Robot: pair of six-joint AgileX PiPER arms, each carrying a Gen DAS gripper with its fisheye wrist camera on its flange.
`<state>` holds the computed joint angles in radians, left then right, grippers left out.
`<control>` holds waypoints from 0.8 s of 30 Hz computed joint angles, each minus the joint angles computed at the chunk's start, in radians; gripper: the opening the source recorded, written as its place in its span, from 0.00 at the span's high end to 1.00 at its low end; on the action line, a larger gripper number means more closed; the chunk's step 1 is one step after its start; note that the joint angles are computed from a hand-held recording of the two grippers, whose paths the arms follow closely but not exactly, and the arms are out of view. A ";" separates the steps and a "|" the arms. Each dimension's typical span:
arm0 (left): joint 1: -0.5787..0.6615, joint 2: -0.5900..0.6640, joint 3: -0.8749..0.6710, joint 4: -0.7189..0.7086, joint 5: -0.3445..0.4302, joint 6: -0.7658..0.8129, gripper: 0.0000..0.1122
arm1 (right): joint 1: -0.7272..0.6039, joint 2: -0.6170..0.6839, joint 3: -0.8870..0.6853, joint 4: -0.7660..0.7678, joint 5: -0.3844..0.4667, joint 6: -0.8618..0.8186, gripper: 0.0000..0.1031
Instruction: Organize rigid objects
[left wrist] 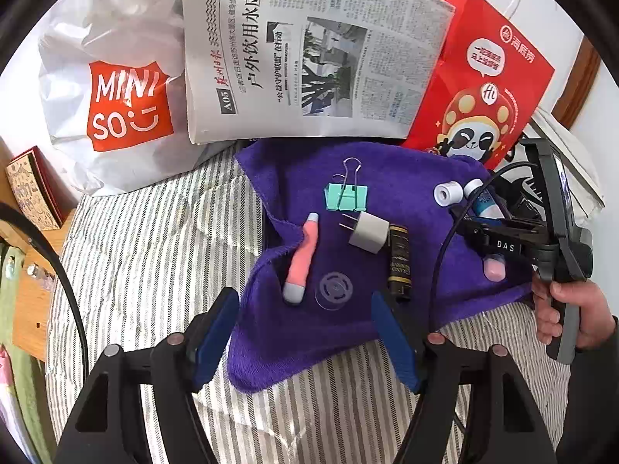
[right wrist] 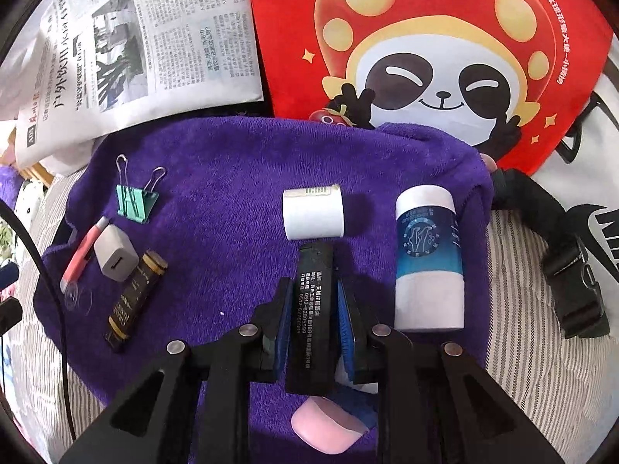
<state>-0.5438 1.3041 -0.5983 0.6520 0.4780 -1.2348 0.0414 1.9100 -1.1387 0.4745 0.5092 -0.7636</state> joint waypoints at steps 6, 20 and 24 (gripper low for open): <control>-0.080 -0.001 -0.009 0.017 0.051 -0.059 0.32 | -0.063 -0.049 0.031 0.077 0.046 -0.091 0.67; -0.345 -0.053 -0.021 0.119 0.239 -0.374 0.12 | -0.245 -0.441 0.344 0.244 0.102 -0.407 0.42; -0.436 -0.067 -0.051 0.123 0.329 -0.444 0.10 | -0.246 -0.562 0.427 0.199 0.083 -0.380 0.34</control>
